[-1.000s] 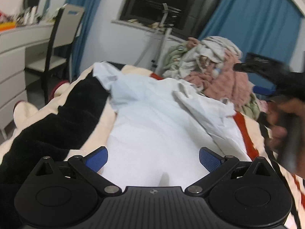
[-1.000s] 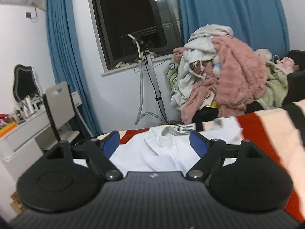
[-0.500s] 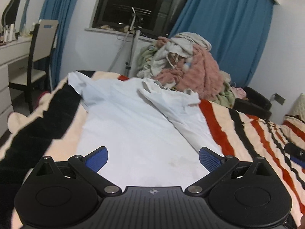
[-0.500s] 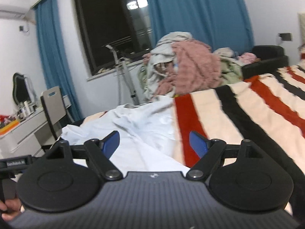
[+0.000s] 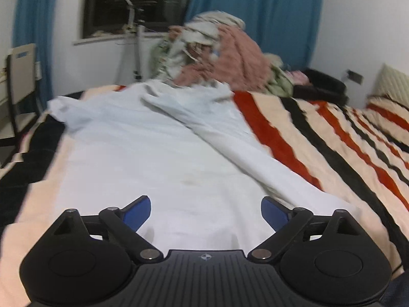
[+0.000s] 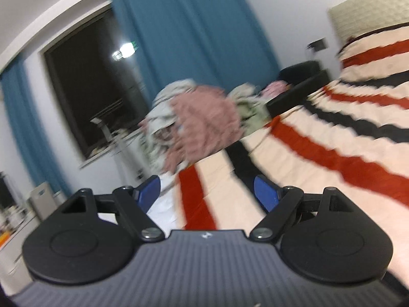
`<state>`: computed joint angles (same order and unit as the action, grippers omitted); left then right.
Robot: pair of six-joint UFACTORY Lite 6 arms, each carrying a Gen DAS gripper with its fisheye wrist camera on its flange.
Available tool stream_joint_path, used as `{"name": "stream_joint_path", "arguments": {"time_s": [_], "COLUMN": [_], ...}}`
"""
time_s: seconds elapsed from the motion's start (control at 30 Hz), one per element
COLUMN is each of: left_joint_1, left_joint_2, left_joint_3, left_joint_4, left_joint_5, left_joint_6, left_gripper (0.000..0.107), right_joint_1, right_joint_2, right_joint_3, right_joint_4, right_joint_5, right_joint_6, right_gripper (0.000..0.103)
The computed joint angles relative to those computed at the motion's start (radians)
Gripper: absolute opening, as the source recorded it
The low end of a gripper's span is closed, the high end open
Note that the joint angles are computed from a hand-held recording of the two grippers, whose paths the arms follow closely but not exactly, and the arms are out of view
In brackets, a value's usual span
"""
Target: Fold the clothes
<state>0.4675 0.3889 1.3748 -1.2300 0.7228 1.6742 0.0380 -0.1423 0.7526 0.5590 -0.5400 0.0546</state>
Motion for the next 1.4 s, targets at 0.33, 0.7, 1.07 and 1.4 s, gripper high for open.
{"name": "stream_joint_path", "arguments": {"time_s": [0.33,0.7,1.07,1.4], "left_joint_1": [-0.434,-0.723,-0.613,-0.004], "left_joint_2": [-0.091,0.14,0.049,-0.241], "left_joint_3": [-0.181,-0.105,-0.146,-0.16], "left_joint_4": [-0.001,-0.11,-0.125,0.12], "left_joint_5": [-0.117,-0.232,-0.143,0.45], "left_joint_6": [-0.037,0.023,0.039,-0.141], "left_gripper": [0.079,0.038,0.001,0.0], "right_joint_1": [-0.137,-0.161,-0.118,-0.012], "right_joint_2": [0.021,0.063,0.107,0.041], "right_joint_3": [-0.052,-0.052,-0.026,-0.058], "right_joint_4": [-0.138,-0.215,-0.171,-0.087], "right_joint_5": [-0.044,-0.044,-0.066,-0.111], "right_joint_6": [0.217,0.285,0.201,0.09], "right_gripper": [0.083,0.083,0.083,0.083]}}
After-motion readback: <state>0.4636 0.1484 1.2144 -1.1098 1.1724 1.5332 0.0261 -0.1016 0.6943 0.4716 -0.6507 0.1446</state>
